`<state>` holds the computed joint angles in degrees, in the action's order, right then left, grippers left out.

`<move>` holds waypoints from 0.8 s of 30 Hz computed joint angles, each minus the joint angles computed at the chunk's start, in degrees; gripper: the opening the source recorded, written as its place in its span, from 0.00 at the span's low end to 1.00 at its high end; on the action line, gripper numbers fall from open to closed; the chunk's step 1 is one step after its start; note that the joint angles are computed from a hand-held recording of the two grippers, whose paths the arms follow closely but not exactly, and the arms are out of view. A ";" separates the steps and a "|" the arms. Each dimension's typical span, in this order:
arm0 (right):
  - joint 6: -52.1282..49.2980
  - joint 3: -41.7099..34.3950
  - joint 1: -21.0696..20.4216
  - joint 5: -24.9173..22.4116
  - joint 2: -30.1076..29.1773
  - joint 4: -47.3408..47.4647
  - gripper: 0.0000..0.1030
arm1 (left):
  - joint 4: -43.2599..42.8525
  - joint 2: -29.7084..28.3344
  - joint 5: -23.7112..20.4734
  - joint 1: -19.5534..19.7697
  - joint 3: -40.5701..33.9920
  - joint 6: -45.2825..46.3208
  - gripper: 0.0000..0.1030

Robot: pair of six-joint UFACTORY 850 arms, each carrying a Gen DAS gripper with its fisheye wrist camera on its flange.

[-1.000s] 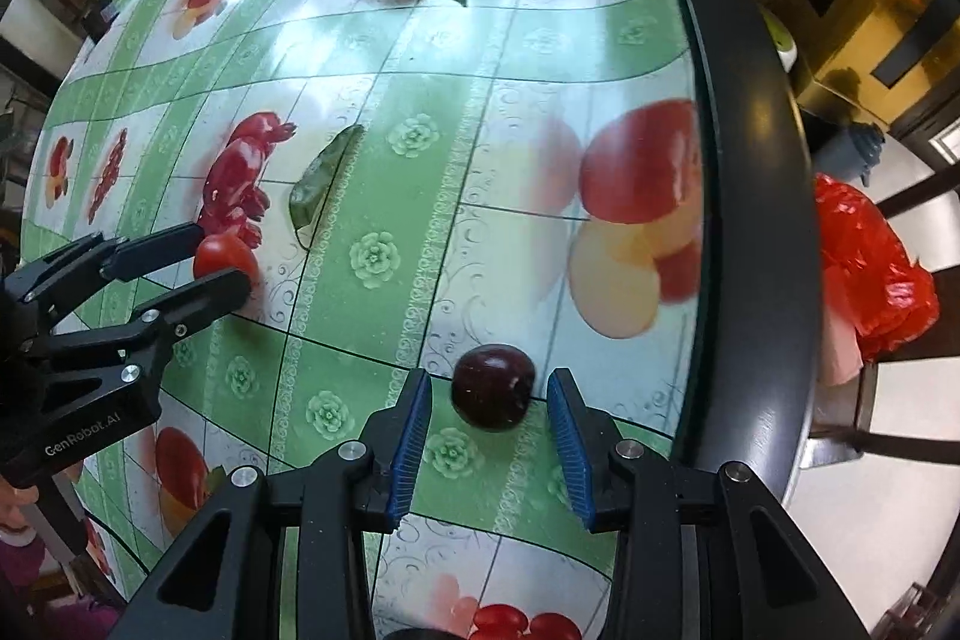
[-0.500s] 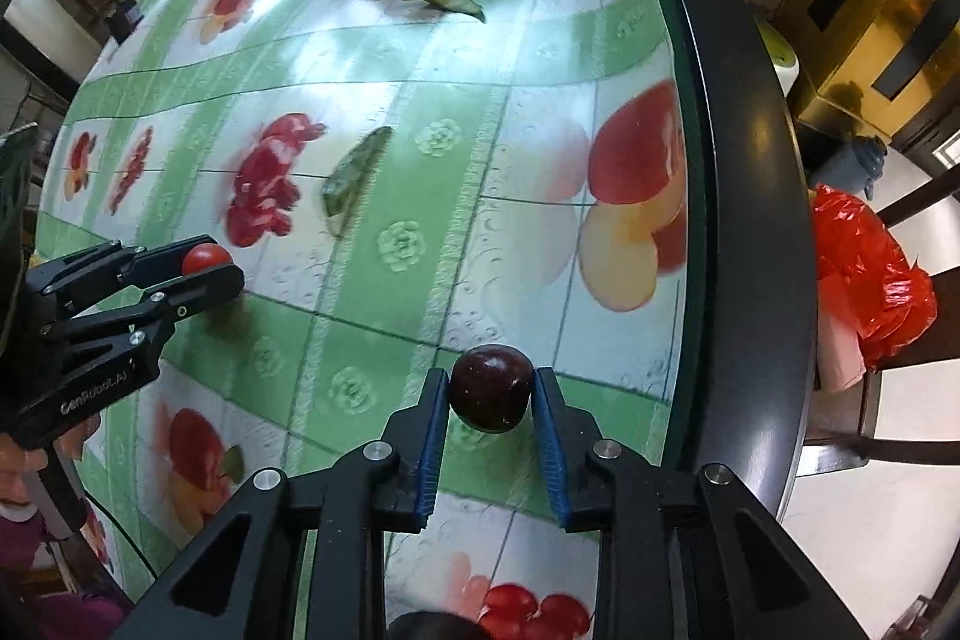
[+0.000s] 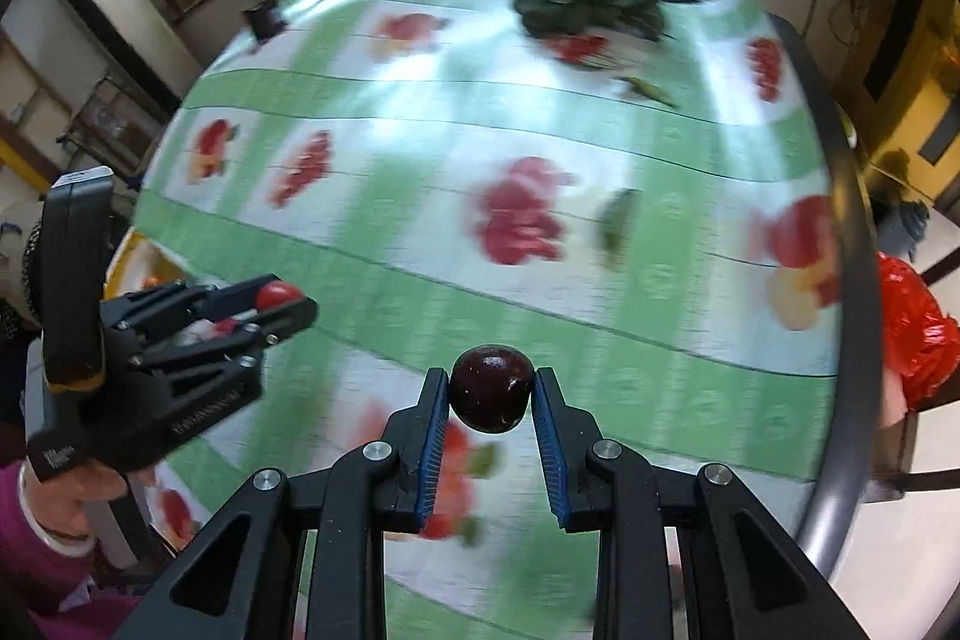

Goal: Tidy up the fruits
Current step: 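Carry tomato and dark red plum into the tray and open both grippers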

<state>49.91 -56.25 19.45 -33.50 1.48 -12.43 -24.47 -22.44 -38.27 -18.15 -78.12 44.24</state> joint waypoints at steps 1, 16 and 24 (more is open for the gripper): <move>1.75 -0.84 1.23 0.28 -0.99 -0.76 0.27 | 0.44 0.65 0.54 0.87 0.74 -0.16 0.32; 5.06 -10.03 9.61 2.66 -12.13 2.12 0.27 | 1.17 3.77 2.82 9.48 3.48 0.99 0.32; -0.44 -17.94 12.01 1.86 -18.30 4.56 0.27 | -0.03 3.33 3.09 13.37 1.75 1.36 0.32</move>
<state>49.47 -74.20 31.46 -31.64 -16.82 -7.87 -24.49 -19.11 -35.18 -4.78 -76.37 45.59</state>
